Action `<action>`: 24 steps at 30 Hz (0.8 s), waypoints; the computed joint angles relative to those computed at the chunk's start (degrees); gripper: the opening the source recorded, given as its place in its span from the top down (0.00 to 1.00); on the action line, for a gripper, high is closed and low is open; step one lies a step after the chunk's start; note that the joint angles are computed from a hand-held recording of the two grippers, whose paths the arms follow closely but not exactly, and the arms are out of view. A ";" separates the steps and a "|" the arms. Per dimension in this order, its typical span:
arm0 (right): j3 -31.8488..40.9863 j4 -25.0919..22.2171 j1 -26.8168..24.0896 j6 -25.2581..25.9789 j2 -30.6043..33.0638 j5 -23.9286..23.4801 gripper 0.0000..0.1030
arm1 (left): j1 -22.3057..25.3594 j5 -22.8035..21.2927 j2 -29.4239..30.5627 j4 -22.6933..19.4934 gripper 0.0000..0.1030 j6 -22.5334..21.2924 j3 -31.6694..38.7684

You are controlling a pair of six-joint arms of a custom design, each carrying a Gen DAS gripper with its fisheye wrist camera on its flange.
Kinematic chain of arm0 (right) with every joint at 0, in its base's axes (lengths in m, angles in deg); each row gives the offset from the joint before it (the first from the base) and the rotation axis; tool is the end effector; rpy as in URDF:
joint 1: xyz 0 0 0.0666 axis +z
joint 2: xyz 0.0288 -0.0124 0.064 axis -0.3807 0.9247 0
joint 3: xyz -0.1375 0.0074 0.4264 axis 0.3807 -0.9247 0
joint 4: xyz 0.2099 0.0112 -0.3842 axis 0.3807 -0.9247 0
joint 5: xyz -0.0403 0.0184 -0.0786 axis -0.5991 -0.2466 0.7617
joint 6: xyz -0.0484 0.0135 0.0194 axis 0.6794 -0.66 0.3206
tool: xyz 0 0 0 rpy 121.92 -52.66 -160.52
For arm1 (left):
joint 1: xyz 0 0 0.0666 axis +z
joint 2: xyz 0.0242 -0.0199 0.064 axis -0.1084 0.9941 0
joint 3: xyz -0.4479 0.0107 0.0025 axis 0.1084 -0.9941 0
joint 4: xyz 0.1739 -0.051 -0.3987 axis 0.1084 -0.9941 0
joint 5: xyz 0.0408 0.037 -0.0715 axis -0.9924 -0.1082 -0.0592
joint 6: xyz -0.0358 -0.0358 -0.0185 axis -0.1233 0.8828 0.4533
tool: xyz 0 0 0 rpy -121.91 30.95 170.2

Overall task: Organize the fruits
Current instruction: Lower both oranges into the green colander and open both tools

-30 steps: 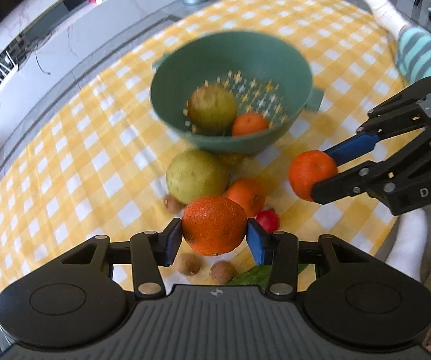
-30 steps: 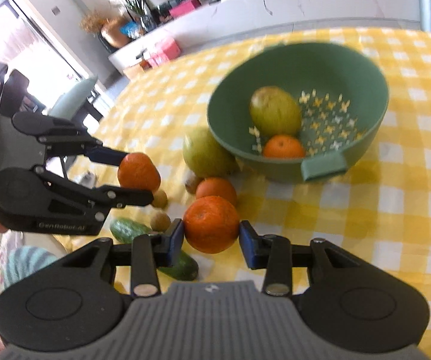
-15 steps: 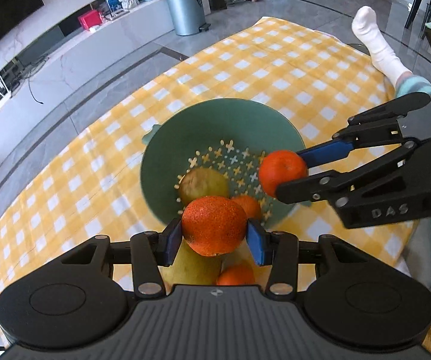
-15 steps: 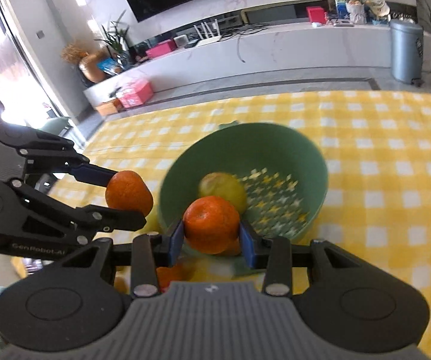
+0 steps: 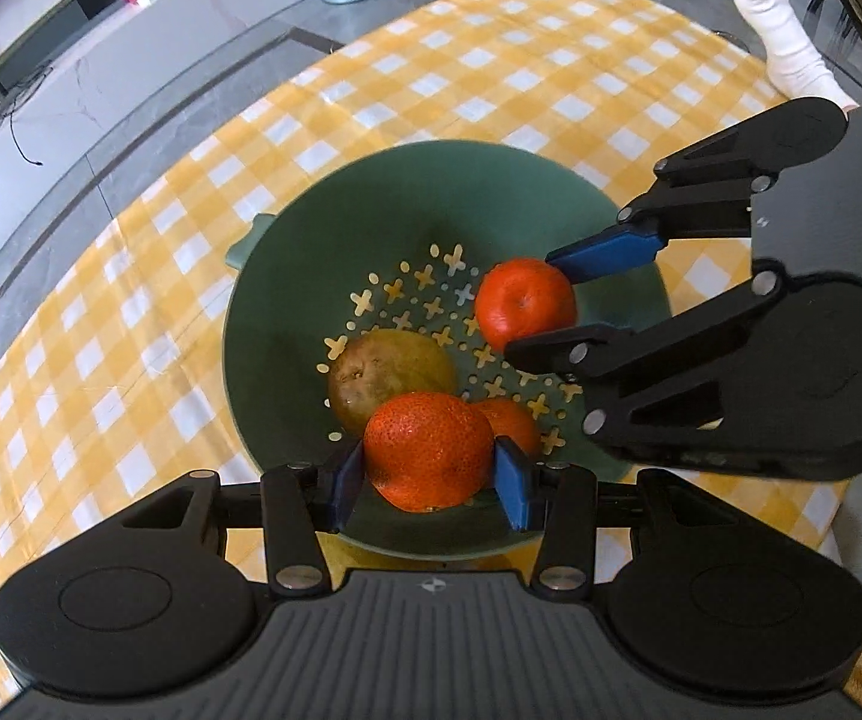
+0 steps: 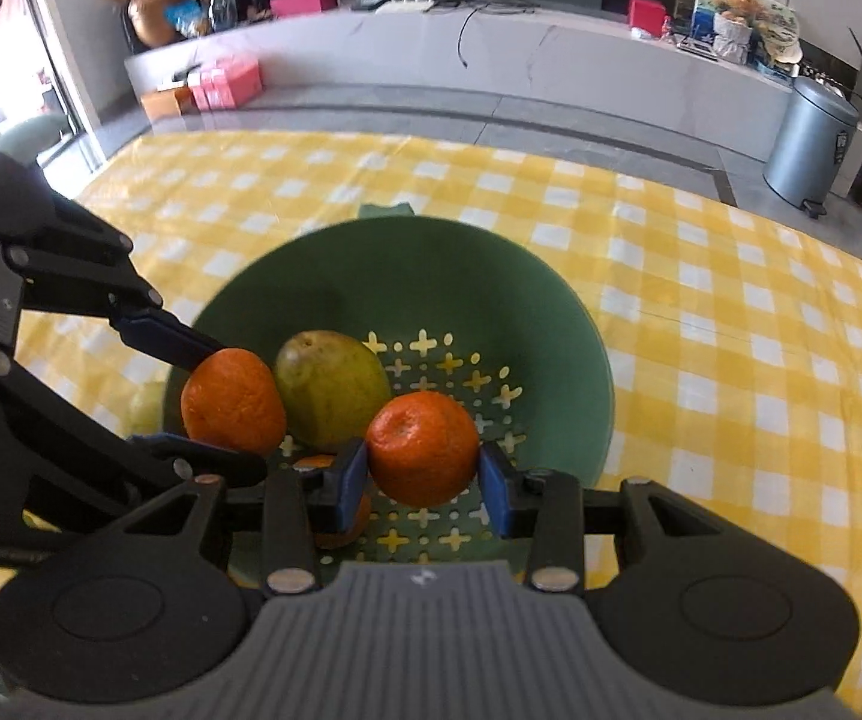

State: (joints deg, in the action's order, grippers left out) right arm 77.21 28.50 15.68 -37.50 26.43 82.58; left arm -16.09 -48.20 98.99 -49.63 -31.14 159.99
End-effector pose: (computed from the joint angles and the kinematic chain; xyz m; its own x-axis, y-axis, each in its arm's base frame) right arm 0.4623 0.3442 0.3855 -0.7938 0.1504 -0.5893 0.1303 0.9885 0.0768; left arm 0.5412 -0.1038 0.4170 -0.2349 0.9119 -0.3366 0.9514 0.2867 0.1125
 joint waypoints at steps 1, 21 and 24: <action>0.37 -0.40 -0.10 0.36 0.43 -0.02 0.64 | -0.06 -0.33 0.21 -0.03 0.49 0.02 0.09; 2.20 -2.93 -0.26 3.44 3.29 -1.94 0.63 | 0.02 -2.52 3.41 -2.61 0.42 -1.76 1.87; 2.04 -2.81 -0.22 3.31 3.22 -1.81 0.62 | -0.04 -2.21 3.22 -2.45 0.31 -1.31 1.64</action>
State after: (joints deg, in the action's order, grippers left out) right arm 79.24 25.70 15.46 -34.20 29.65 80.77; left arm -16.13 -50.41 102.21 -52.08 -32.45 161.63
